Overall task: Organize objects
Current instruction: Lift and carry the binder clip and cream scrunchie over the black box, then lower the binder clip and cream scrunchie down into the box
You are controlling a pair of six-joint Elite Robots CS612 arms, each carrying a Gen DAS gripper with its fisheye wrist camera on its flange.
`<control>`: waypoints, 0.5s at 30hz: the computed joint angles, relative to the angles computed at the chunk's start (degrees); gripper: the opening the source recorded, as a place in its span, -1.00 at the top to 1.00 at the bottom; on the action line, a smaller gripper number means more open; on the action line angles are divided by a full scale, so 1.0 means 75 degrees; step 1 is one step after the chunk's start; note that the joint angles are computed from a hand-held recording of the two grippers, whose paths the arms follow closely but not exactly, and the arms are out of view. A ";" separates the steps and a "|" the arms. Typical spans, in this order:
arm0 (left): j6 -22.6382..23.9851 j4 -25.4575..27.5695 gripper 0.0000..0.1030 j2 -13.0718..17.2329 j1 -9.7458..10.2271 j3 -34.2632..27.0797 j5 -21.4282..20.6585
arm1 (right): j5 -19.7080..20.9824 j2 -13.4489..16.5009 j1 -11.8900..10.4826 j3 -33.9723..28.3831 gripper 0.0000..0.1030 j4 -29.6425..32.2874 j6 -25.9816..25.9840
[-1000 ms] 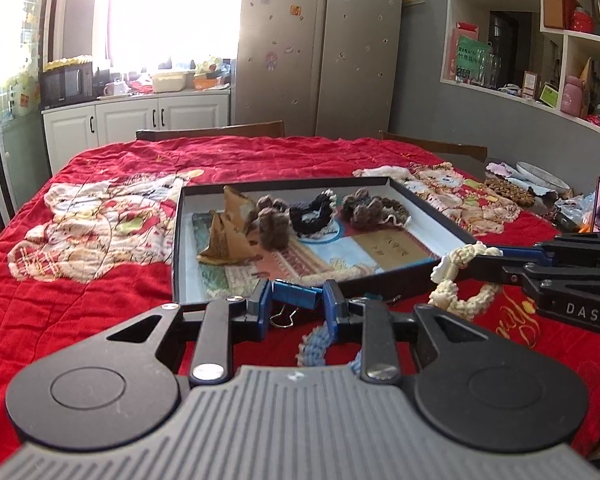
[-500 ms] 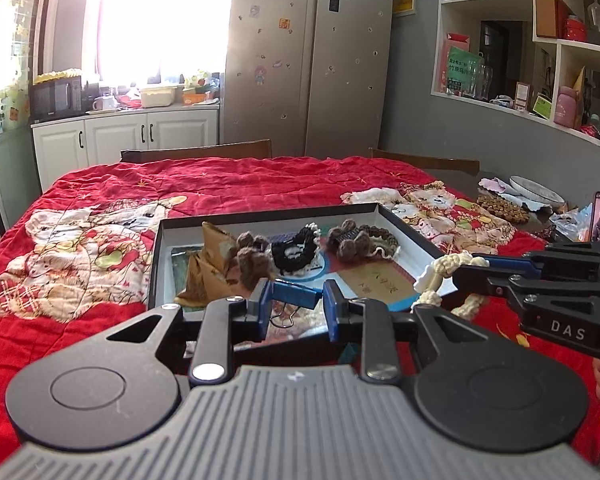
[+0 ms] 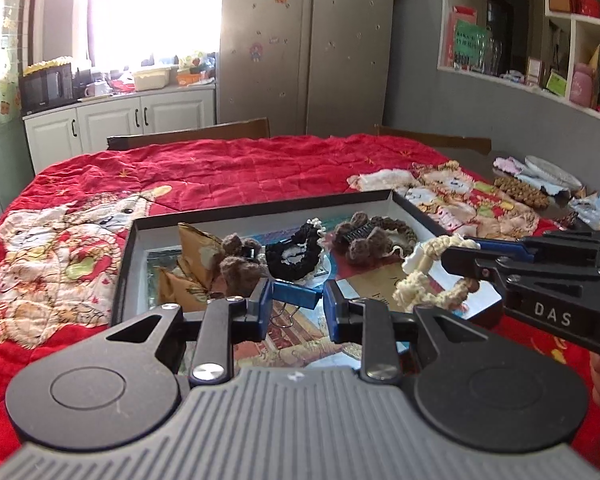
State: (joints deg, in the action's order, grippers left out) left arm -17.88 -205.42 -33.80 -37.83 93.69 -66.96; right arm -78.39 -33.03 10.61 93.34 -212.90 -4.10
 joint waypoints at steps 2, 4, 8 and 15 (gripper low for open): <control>0.0003 0.0146 0.40 0.0055 0.0026 -0.0127 -0.0026 | -0.0011 0.0074 0.0001 -0.0148 0.74 0.0144 0.0096; 0.0011 0.0261 0.40 0.0106 0.0040 -0.0233 -0.0010 | -0.0069 0.0138 0.0011 -0.0269 0.74 0.0252 0.0178; 0.0061 0.0464 0.40 0.0213 0.0071 -0.0449 -0.0036 | -0.0150 0.0256 0.0019 -0.0483 0.74 0.0412 0.0368; 0.0099 0.0739 0.40 0.0390 0.0099 -0.0765 -0.0070 | -0.0226 0.0440 -0.0007 -0.0764 0.74 0.0577 0.0635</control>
State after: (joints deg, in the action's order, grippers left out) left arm -17.14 -199.88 -30.87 -37.09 87.95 -67.49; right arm -80.09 -29.73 10.57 87.61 -208.57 0.67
